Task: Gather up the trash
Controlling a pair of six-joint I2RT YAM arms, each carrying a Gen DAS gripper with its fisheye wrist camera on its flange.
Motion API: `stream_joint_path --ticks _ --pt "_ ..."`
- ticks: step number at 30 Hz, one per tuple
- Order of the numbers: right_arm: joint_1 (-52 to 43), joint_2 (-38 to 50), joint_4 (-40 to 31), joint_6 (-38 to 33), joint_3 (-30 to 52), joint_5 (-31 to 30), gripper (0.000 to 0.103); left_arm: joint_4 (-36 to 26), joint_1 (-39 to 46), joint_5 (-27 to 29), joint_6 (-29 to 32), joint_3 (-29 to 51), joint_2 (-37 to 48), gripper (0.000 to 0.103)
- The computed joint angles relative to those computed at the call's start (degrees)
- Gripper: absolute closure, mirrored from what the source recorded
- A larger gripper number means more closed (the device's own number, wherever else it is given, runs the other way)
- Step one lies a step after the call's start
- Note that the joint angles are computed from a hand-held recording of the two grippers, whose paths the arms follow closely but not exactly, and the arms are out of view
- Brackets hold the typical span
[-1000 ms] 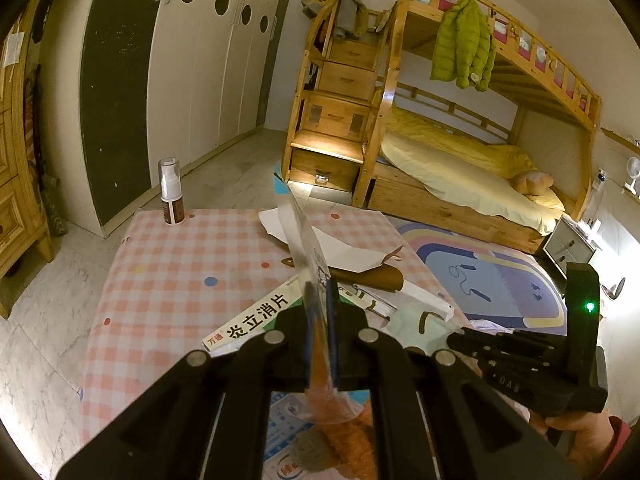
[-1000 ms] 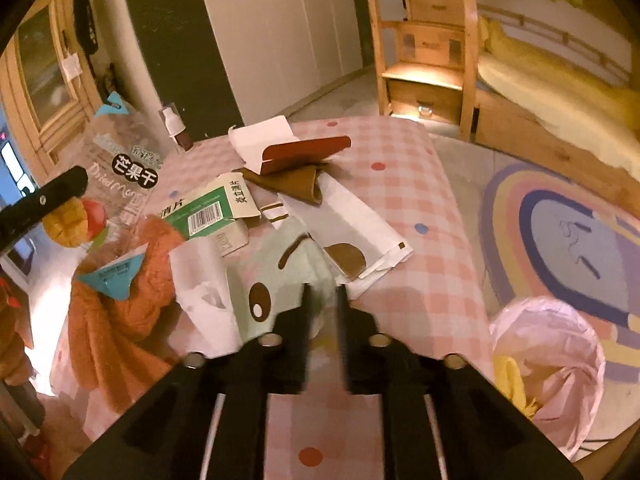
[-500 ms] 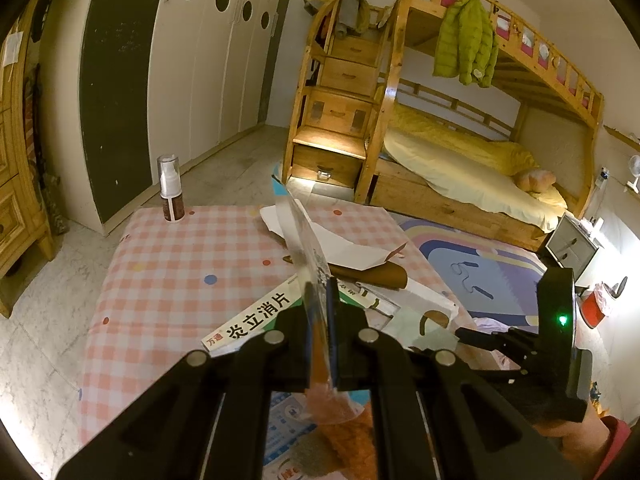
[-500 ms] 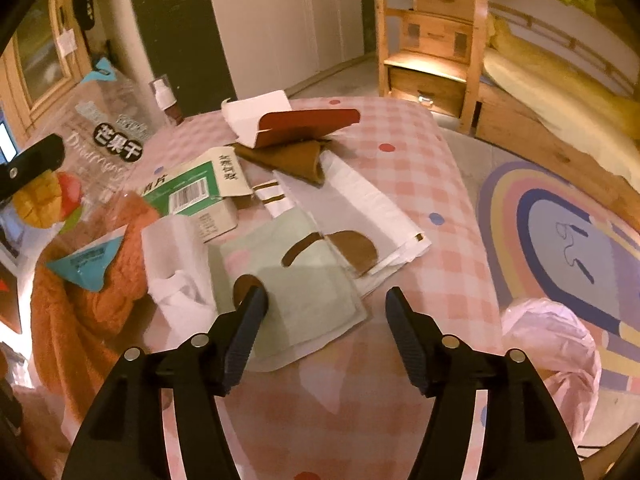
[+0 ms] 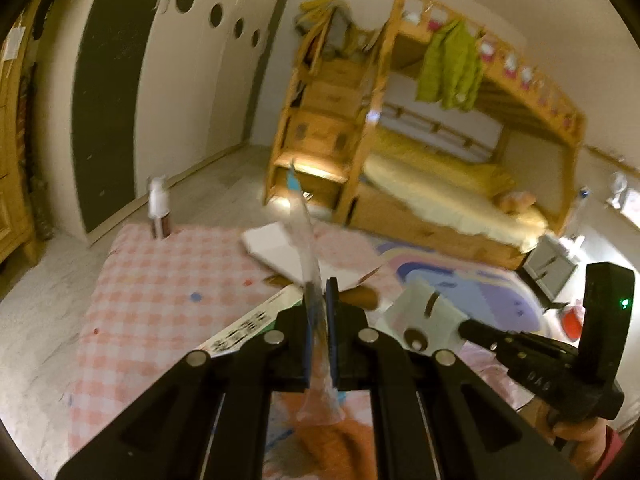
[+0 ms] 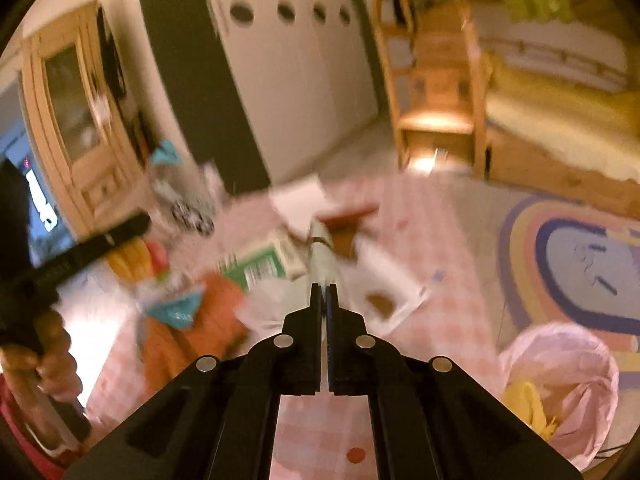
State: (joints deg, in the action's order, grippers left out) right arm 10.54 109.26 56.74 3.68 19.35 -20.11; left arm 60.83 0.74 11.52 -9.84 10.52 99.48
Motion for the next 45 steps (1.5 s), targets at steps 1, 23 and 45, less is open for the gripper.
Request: stream_joint_path --ticks 1,23,45 --pt "-1.03 -2.07 3.01 0.94 -2.76 0.63 0.102 1.25 -0.50 1.02 -0.17 -0.54 -0.47 0.099" --pt "-29.14 -2.38 6.58 2.04 -10.36 13.18 0.101 -8.39 -39.19 -18.69 -2.18 23.92 18.39 0.099" --pt "-43.37 7.29 -4.32 1.86 1.36 1.23 0.072 -29.00 -42.23 -12.61 -6.07 53.23 37.76 0.061"
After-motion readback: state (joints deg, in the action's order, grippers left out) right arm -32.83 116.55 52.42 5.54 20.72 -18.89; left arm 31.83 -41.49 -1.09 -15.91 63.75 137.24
